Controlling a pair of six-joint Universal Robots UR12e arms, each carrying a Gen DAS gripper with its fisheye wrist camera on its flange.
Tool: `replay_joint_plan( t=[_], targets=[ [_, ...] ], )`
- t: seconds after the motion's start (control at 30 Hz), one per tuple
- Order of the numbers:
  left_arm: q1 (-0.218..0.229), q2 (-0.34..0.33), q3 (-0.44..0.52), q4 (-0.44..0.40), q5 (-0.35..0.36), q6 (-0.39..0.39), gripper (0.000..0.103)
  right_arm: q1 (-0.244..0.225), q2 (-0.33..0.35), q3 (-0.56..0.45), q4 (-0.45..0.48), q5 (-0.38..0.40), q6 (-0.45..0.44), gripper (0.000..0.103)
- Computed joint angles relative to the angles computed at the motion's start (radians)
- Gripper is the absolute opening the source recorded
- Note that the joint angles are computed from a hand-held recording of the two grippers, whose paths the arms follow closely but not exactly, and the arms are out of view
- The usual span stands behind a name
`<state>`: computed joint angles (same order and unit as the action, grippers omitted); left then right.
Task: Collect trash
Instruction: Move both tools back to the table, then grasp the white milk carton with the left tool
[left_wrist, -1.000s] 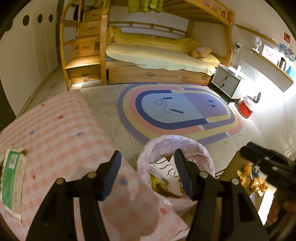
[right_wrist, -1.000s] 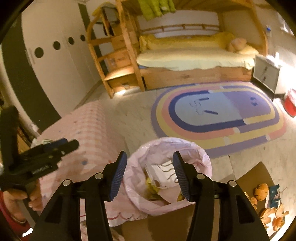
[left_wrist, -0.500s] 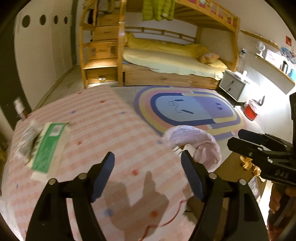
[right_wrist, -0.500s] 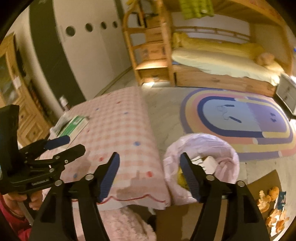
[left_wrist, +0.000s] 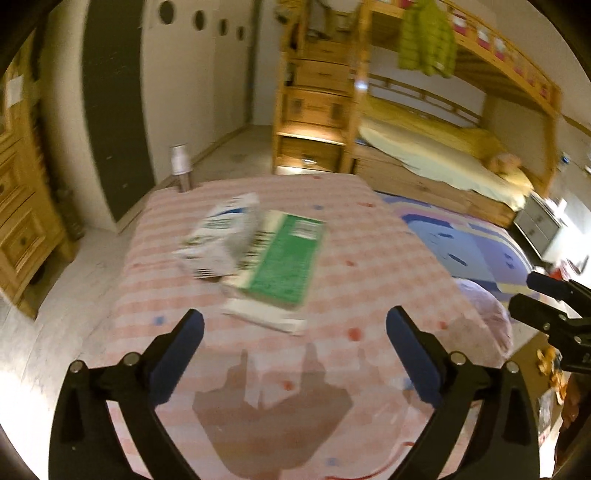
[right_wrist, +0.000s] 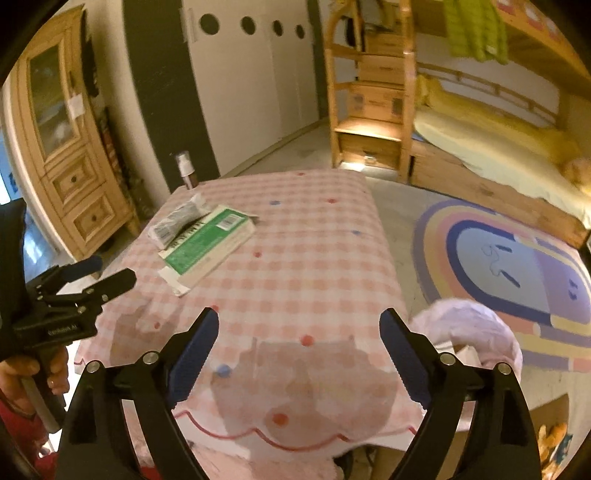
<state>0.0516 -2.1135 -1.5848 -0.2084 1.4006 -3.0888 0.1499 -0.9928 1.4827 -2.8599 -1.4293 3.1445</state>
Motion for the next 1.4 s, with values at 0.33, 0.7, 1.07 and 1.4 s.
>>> replay_joint_plan(
  t=[0.33,0.7,1.07,1.4],
  targets=[
    [0.056,-0.045,0.064,-0.050,0.024,-0.030,0.096,0.038,0.063,-0.112,0.086,-0.030,-0.054,0.090],
    [0.067,-0.137,0.199,-0.148,-0.042,0.011,0.096,0.053,0.121,-0.204,0.153,-0.050,-0.059,0.090],
    [0.060,-0.198,0.300,-0.231,-0.090,0.054,0.096,0.055,0.145,-0.236,0.186,-0.045,-0.063,0.090],
    [0.050,-0.169,0.254,-0.209,-0.034,0.102,0.082,0.055,0.141,-0.227,0.176,-0.027,-0.060,0.090]
  ],
)
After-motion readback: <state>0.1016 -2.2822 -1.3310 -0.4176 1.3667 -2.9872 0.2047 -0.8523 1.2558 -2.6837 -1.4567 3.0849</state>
